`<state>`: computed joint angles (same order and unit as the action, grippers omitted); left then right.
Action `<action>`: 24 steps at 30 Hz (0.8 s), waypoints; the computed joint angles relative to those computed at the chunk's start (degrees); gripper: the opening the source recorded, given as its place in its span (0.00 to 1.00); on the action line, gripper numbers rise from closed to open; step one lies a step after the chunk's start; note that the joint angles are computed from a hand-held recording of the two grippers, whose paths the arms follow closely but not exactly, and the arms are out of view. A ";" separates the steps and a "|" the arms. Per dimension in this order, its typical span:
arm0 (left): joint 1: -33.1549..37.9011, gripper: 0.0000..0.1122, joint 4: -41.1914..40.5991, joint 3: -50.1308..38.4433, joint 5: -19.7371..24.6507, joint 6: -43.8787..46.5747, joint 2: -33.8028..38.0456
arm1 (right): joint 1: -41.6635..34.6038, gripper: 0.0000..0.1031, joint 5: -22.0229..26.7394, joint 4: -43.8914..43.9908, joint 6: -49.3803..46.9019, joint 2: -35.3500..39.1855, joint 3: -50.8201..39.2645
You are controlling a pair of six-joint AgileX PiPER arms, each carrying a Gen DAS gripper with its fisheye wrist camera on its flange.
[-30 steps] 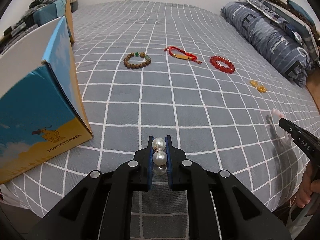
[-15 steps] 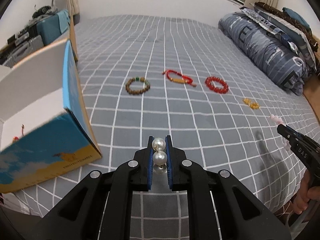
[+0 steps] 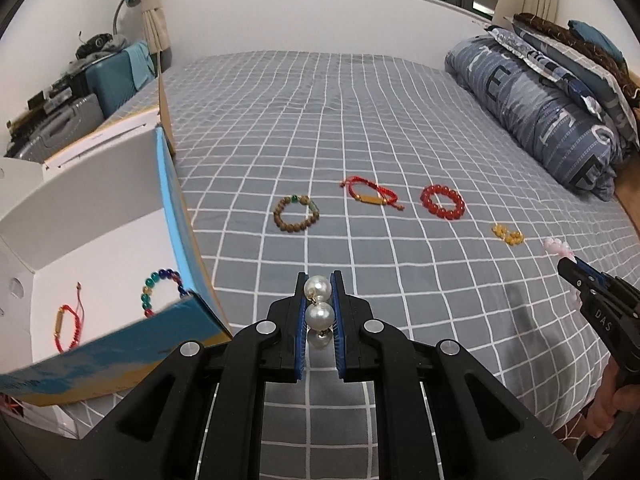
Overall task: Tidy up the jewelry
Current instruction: 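Carry the pearls and pink-white bracelet into the box and open both tools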
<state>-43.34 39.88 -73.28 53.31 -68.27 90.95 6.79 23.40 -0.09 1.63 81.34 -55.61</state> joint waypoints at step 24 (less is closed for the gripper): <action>19.54 0.09 -1.78 6.12 9.83 10.97 -19.93 | 32.19 0.17 16.55 -15.48 21.32 19.64 -39.03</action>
<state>-23.80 38.10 -67.15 63.14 -57.30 71.02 38.98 39.95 -15.57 22.95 100.98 -94.64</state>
